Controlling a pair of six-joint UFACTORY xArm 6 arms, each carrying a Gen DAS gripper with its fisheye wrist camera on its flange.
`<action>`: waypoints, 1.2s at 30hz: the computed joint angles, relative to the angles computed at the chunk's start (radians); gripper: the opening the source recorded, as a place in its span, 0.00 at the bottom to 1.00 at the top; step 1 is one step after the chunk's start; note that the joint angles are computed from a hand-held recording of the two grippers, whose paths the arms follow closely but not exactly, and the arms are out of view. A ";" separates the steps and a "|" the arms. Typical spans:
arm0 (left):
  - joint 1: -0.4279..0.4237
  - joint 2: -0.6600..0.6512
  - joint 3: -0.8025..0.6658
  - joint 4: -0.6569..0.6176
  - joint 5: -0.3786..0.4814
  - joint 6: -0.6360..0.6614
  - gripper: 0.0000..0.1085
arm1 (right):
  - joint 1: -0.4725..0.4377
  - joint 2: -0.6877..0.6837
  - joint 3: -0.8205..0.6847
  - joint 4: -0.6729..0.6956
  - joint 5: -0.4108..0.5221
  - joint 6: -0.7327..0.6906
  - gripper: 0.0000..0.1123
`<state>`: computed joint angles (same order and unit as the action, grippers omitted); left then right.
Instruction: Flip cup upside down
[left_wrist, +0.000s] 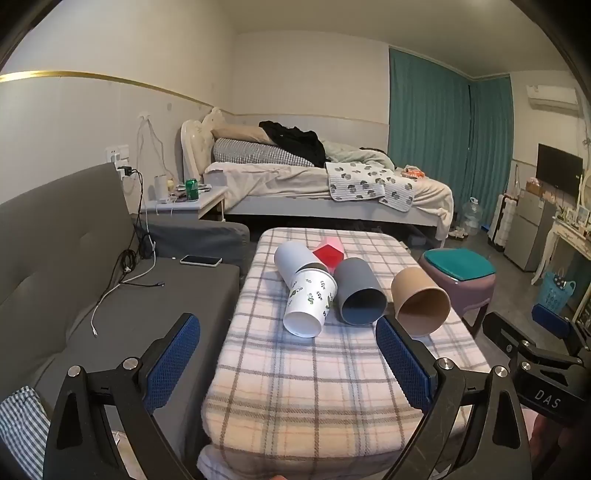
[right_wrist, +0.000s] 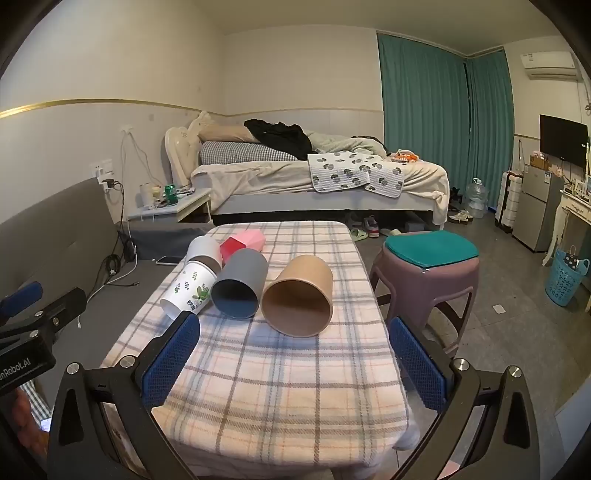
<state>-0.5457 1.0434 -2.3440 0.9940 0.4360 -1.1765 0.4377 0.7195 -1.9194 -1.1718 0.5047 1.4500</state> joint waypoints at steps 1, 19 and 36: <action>-0.001 0.003 -0.006 -0.003 0.006 0.006 0.91 | 0.000 0.000 0.000 0.000 0.000 0.001 0.92; 0.001 0.001 0.000 -0.013 0.003 0.003 0.91 | 0.002 -0.002 0.002 0.003 0.006 -0.004 0.92; -0.001 0.006 -0.009 -0.016 0.010 0.007 0.91 | 0.002 -0.005 0.007 0.001 0.006 0.000 0.92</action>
